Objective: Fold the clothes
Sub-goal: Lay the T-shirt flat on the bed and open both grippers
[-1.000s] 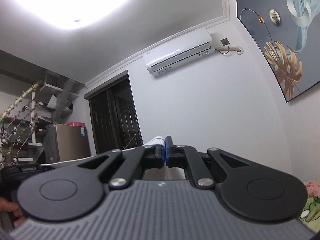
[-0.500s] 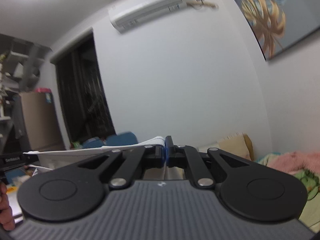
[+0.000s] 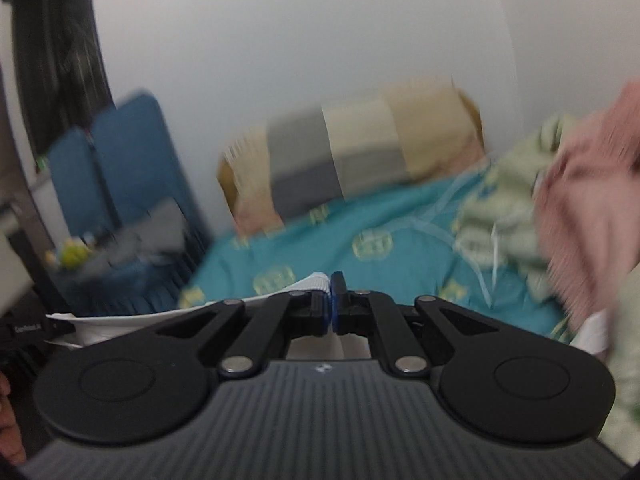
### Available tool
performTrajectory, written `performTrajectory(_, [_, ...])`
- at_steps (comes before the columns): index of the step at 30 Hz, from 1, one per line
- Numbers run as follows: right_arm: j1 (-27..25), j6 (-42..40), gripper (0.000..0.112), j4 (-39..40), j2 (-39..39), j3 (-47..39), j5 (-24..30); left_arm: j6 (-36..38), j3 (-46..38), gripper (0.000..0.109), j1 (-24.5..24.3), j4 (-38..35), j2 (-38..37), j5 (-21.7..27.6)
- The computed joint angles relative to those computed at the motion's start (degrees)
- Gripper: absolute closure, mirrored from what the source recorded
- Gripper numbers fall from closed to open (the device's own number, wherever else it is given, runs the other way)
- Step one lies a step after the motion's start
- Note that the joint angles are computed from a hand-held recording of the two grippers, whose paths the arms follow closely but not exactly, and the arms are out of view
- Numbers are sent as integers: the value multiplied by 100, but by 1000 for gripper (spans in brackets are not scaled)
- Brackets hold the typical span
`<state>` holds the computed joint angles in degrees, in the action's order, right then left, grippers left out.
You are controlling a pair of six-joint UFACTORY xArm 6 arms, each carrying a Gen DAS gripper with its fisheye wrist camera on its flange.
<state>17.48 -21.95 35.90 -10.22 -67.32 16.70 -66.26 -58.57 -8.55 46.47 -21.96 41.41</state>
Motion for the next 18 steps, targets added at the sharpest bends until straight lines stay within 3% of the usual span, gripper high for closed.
performTrajectory(3, [31, -213, 107, 116, 703, -129, -26, 123, 205, 98, 338, -130, 472, -518])
performTrajectory(6, [-147, -146, 104, 333, 1078, -453, 570, 373, 234, 79, 538, -247, 791, -752])
performTrajectory(8, [-313, -161, 99, 642, 1278, -741, 1141, 443, 229, 53, 583, -280, 799, -729])
performTrajectory(10, [-383, -147, 76, 694, 1322, -868, 1443, 773, 273, 38, 650, -490, 680, -759])
performTrajectory(11, [-398, -161, 54, 714, 1281, -882, 1542, 1030, 293, 27, 682, -660, 584, -763])
performTrajectory(12, [-411, -178, 40, 735, 1230, -890, 1634, 1348, 322, 24, 703, -884, 449, -720])
performTrajectory(18, [-548, 18, 37, 467, 334, -413, 2076, 1955, 895, 21, 393, -1415, -1132, -95])
